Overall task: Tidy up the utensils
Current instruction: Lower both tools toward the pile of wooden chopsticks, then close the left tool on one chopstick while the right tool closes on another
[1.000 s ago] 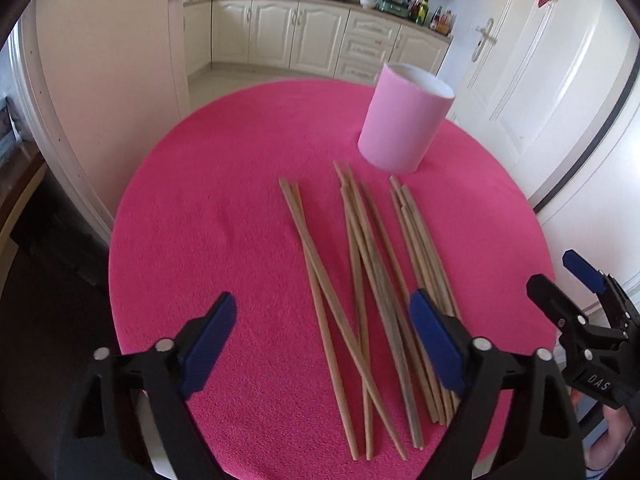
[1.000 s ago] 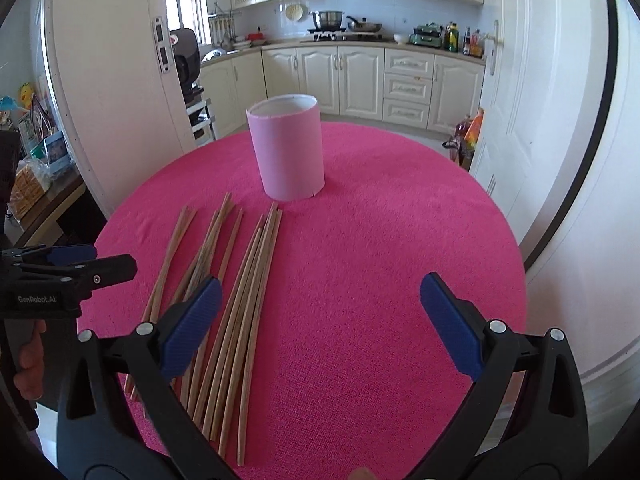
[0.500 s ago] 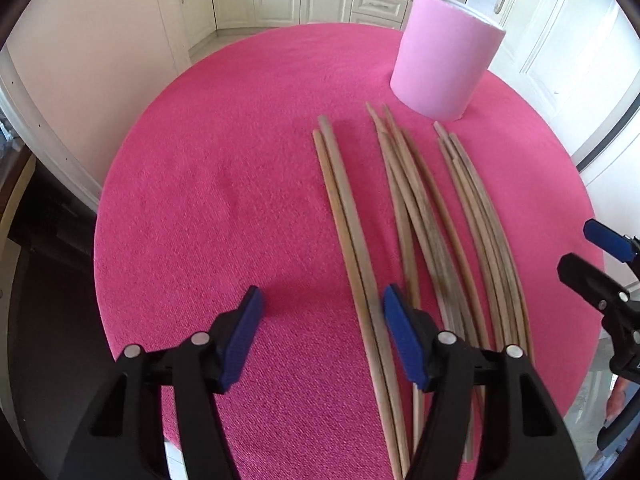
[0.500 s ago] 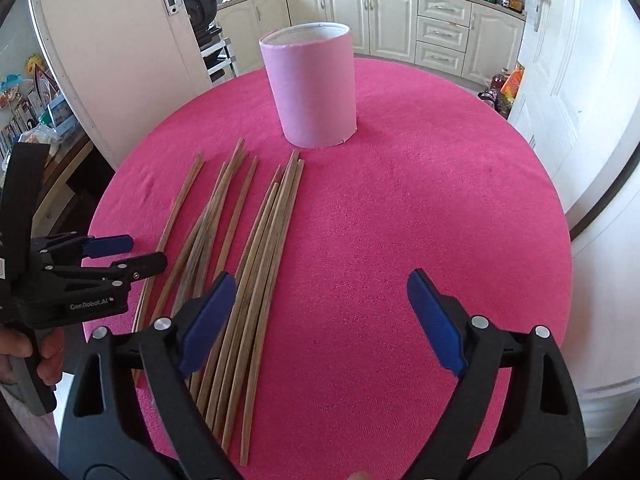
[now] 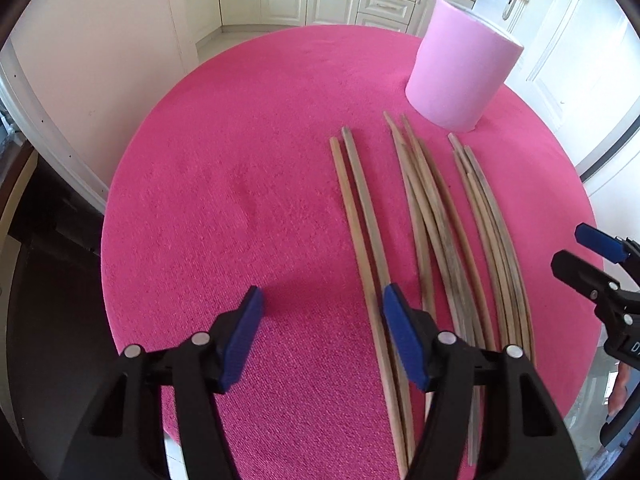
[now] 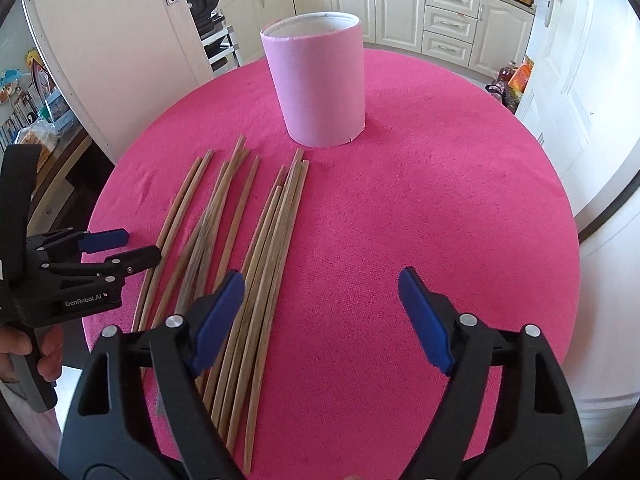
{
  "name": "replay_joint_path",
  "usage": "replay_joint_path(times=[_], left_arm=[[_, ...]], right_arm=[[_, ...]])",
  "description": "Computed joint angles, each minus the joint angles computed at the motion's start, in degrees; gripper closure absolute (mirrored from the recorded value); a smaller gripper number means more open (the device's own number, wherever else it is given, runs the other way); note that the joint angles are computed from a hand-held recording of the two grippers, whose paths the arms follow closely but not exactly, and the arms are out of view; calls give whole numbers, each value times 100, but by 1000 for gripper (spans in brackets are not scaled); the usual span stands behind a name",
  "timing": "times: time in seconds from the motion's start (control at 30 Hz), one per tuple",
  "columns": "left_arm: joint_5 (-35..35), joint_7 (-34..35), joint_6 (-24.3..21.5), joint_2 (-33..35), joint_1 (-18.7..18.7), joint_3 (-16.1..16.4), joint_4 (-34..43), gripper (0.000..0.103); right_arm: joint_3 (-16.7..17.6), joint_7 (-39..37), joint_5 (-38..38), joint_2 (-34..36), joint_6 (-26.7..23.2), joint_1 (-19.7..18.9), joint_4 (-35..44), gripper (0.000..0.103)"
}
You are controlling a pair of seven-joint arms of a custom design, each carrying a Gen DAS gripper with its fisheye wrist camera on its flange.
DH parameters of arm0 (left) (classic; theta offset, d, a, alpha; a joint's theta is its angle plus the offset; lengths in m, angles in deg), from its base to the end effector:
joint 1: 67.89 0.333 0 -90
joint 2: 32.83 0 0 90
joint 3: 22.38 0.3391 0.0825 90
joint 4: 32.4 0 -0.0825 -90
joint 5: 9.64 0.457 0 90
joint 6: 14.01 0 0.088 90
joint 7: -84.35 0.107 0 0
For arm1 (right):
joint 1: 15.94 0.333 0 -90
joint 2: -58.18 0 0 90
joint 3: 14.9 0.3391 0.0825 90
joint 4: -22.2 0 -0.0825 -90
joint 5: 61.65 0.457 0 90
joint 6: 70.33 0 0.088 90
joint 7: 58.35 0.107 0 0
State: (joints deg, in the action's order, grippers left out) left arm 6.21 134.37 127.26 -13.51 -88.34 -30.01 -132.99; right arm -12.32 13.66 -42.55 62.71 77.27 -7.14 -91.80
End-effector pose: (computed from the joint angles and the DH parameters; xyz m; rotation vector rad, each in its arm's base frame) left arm 0.6638 -0.3448 0.4037 -2.0651 1.9836 -0.4888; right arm 0.6663 0.1279 0.4672 -2.0800 1.5739 -0.2794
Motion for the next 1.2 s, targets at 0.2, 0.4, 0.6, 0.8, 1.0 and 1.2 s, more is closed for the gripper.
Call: replay_joint_path(times=[0.2,0.4,0.6,0.8,1.0,1.2], left_arm=[[258,16,-341,241,-108,82,341,49],[376,-149,-461,300,-130,137,489,72],[351,-347,-170,33,-56,102,80,91],[295,-329,-11,109,-6,100,109,93],[288,-362,118,4,1,100,-59,94],[166,-403,536,-145,82,77,-304,97]], right_arm=[[12,57,-205,285,-607,-22,467,51],[70,154,-387,606,-1278,-53,962,69],[82,464,-793,714,-1305,55,1071,73],[133,711,-1155,859,-1365,165,1221,75],[127,916,-1658,993,-1460,274,1381,89],[193,618,-1116,1006,-1298,51,1356,97]])
